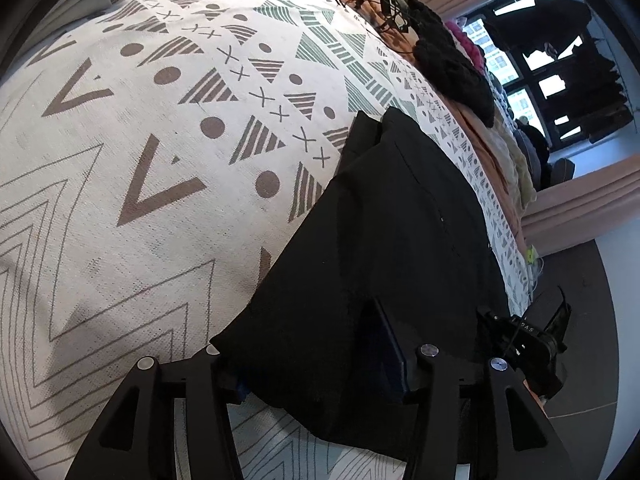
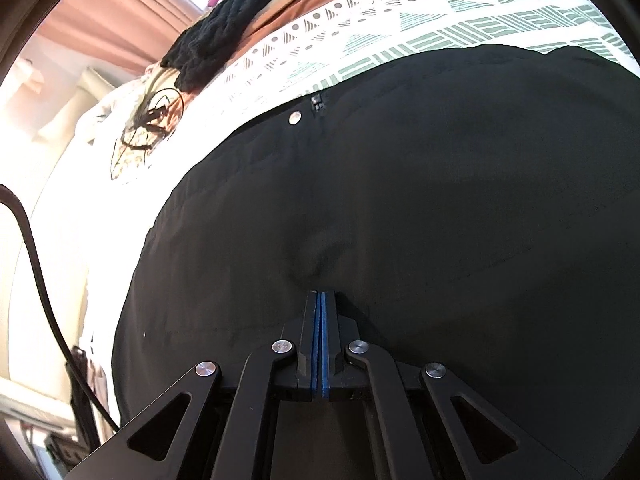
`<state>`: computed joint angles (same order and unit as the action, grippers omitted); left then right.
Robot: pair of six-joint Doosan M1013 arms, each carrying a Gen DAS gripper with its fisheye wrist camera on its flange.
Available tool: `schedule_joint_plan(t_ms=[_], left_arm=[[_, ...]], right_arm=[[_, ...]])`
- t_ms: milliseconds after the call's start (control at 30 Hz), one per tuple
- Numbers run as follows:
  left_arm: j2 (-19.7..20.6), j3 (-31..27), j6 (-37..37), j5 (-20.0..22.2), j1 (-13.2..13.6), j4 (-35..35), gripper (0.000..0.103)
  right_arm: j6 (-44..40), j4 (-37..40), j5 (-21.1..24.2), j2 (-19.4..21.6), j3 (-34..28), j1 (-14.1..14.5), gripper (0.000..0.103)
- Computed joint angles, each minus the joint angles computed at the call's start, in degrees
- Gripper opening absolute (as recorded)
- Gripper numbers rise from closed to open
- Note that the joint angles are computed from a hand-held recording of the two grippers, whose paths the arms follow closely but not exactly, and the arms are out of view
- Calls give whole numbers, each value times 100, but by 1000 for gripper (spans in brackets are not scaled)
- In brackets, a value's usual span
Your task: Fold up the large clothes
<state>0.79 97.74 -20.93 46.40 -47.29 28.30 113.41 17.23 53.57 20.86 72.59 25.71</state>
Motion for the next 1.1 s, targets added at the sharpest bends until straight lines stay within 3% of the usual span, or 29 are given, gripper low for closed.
schedule_joint_plan(t_ms=[133, 200, 267, 300, 333, 400, 700, 933, 1100], left_arm=[[-9, 48, -179, -110, 13, 116, 49], [-7, 50, -190, -87, 11, 140, 34], [-16, 63, -234, -90, -1, 186, 27], [-16, 57, -250, -64, -17, 223, 25], [-13, 39, -257, -14, -39, 269, 24], [-10, -5, -270, 87, -89, 384, 19], [-65, -161, -424, 141, -228, 945, 13], [1, -570, -50, 231, -271, 1145, 12], [131, -956, 300, 368, -304, 1198, 12]], right_arm=[[-61, 71, -61, -4, 18, -44, 0], [-14, -83, 33, -42, -2, -20, 0], [45, -226, 56, -106, 0, -5, 5], [82, -267, 80, -79, -68, -3, 14], [135, -314, 43, -158, -4, -8, 31], [202, -361, -142, -342, 174, -28, 48], [-240, -150, 20, -843, 646, -33, 48], [-941, 341, 170, -1186, 1004, -8, 30], [-1242, 484, 326, -1313, 1136, 66, 29]])
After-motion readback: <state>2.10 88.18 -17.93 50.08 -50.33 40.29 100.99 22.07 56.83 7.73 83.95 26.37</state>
